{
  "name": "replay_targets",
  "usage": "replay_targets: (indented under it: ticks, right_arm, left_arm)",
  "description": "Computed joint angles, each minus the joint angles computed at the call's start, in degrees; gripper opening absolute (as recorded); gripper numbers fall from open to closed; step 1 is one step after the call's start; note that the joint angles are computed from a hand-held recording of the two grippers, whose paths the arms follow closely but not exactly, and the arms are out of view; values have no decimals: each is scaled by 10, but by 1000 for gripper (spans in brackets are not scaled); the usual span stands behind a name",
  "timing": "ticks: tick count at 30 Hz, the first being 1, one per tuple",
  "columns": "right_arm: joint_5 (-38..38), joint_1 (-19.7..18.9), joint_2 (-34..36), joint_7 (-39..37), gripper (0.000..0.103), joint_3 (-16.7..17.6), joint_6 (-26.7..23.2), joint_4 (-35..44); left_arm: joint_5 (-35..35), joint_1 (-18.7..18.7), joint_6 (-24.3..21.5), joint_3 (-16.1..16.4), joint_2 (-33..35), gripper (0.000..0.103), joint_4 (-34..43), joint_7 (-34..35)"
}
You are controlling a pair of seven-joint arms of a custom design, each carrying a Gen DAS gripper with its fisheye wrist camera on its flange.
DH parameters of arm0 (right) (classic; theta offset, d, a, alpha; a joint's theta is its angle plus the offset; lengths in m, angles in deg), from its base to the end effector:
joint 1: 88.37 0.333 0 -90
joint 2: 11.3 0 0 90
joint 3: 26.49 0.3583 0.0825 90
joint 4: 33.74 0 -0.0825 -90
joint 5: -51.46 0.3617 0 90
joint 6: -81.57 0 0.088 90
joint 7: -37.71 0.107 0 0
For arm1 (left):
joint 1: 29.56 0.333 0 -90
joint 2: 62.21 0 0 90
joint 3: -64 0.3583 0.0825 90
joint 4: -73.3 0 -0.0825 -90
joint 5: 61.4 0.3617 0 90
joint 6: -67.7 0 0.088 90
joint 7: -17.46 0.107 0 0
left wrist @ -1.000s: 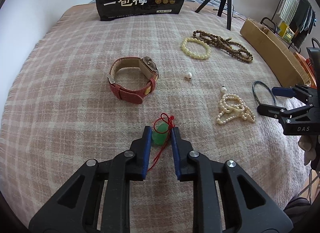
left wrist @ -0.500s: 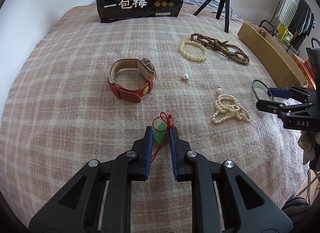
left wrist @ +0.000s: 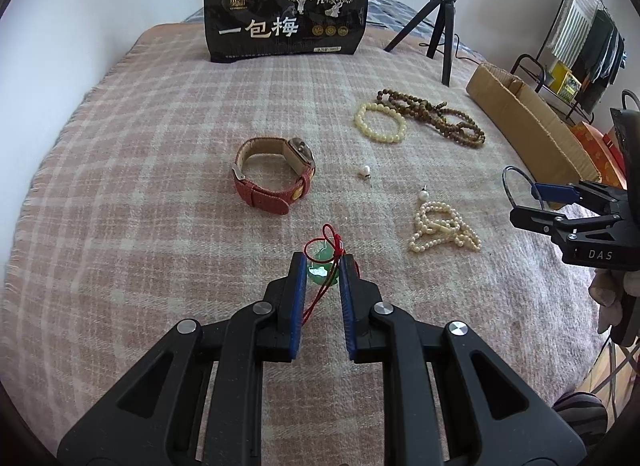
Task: Organize jewelry
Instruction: 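Carry pendant and bangle into cardboard box and open both tools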
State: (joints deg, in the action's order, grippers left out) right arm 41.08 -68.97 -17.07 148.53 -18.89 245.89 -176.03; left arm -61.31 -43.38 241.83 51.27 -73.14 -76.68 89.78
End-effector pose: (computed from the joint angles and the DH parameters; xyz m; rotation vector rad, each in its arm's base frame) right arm 0.4244 0.2287 0.4373 -2.1555 1.6350 -0.3722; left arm 0.3981 -0.2022 0.4422 -1.7857 2.1088 -0.7746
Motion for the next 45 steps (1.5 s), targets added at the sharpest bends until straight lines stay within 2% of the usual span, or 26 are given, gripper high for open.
replay_targets:
  ticks: [12,21,27,33,39,45]
  right_arm:
    - [27,-9,-77,-20,73,-3,1,-28]
    - [21,-42,-132,-26,73,-6,-14,-46]
    - [12,-78,-160,-32,73,-16,-23,-58]
    - [-1,-119,-169,-40,73,-27,-22,-63]
    - [-7,-148,-159,-52,73,-39,-16,-61]
    - [-1,-165,-141,-72,73,-55,-8,-58]
  left_arm:
    - [-6,-19,-4,-2,-22,15,28,16]
    - [0,-31,-5,-16,11,15,91,20]
    - [15,-39,-1,-29,55,15,146,19]
    - [64,-50,-2,-39,116,15,222,-8]
    - [111,-84,-12,-29,182,15,308,-33]
    - [127,-124,-30,-16,248,15,397,-38]
